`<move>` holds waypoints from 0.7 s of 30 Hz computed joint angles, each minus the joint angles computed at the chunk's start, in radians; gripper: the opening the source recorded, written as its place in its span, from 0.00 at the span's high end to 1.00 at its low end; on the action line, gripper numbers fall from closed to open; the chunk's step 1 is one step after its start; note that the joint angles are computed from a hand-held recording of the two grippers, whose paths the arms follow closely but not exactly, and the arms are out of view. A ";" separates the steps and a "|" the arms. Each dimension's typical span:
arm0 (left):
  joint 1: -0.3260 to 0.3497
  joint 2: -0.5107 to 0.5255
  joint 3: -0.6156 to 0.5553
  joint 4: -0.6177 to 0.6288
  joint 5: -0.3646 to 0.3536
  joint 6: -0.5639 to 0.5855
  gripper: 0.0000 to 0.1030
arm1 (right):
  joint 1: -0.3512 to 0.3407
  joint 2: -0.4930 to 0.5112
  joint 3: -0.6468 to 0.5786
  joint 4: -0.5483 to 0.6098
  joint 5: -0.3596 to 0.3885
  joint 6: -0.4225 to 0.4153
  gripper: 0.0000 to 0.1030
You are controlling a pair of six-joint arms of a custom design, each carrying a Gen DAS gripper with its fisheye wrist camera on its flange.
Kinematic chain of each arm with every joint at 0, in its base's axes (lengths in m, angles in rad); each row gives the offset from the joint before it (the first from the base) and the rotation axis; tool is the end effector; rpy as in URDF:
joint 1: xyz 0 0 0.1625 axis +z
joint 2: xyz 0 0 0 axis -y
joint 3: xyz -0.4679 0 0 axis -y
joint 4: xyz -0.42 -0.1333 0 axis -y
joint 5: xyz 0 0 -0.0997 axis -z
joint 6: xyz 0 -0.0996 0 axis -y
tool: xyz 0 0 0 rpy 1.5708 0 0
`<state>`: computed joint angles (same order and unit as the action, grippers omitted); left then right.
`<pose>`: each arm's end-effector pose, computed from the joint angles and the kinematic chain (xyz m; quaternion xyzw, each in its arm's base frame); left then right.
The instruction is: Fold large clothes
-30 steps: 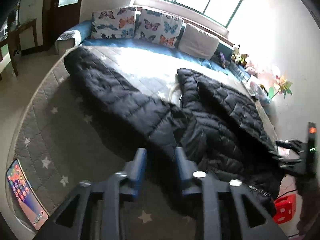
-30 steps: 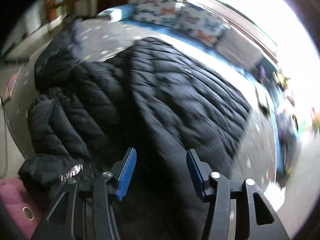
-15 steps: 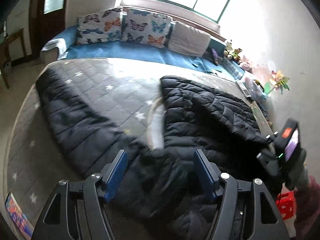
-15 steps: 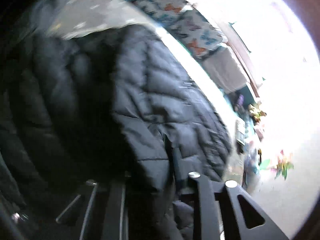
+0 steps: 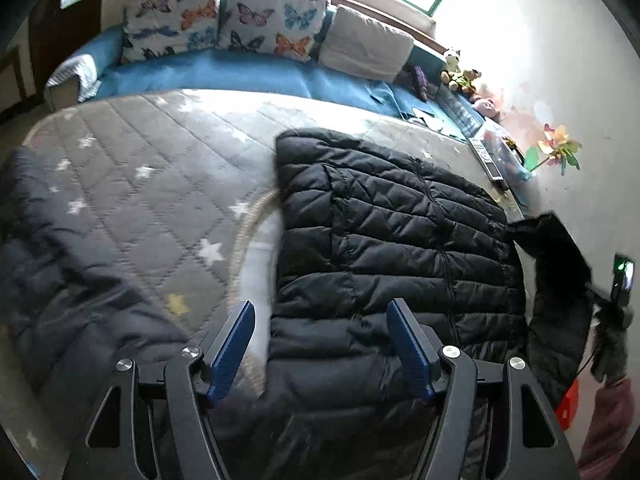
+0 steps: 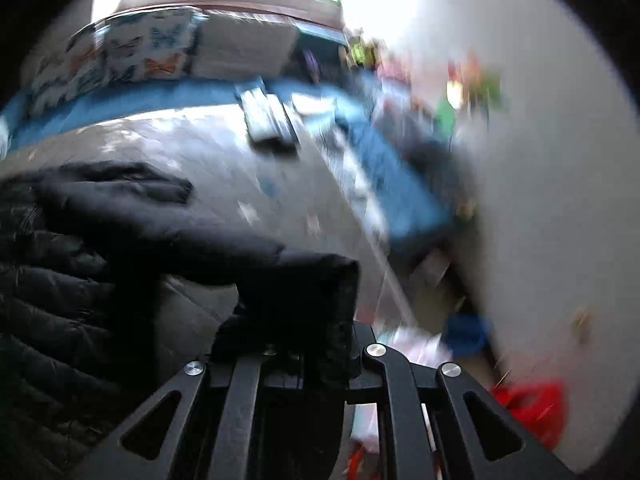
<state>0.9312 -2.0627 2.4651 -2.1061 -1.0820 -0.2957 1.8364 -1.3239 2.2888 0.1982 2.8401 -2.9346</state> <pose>-0.0202 -0.3289 0.3365 0.1498 0.9566 -0.1664 0.1865 0.1087 -0.2541 0.2043 -0.0969 -0.7918 0.2944 0.5263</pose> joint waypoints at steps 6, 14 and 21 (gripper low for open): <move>0.086 0.193 0.007 -0.169 0.009 0.042 0.30 | -0.038 -0.104 0.049 0.073 -0.080 0.104 0.83; 0.140 0.326 0.024 -0.282 0.033 0.088 0.30 | 0.228 -0.061 0.027 0.147 -0.111 0.147 0.59; 0.182 0.369 0.026 -0.328 0.004 0.108 0.30 | 0.056 0.103 0.008 0.015 -0.470 -0.091 0.42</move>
<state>1.1131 -1.6940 2.4908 -2.4339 -1.0781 -0.1879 1.8923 -1.2210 2.2965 0.2135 2.3703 -3.0260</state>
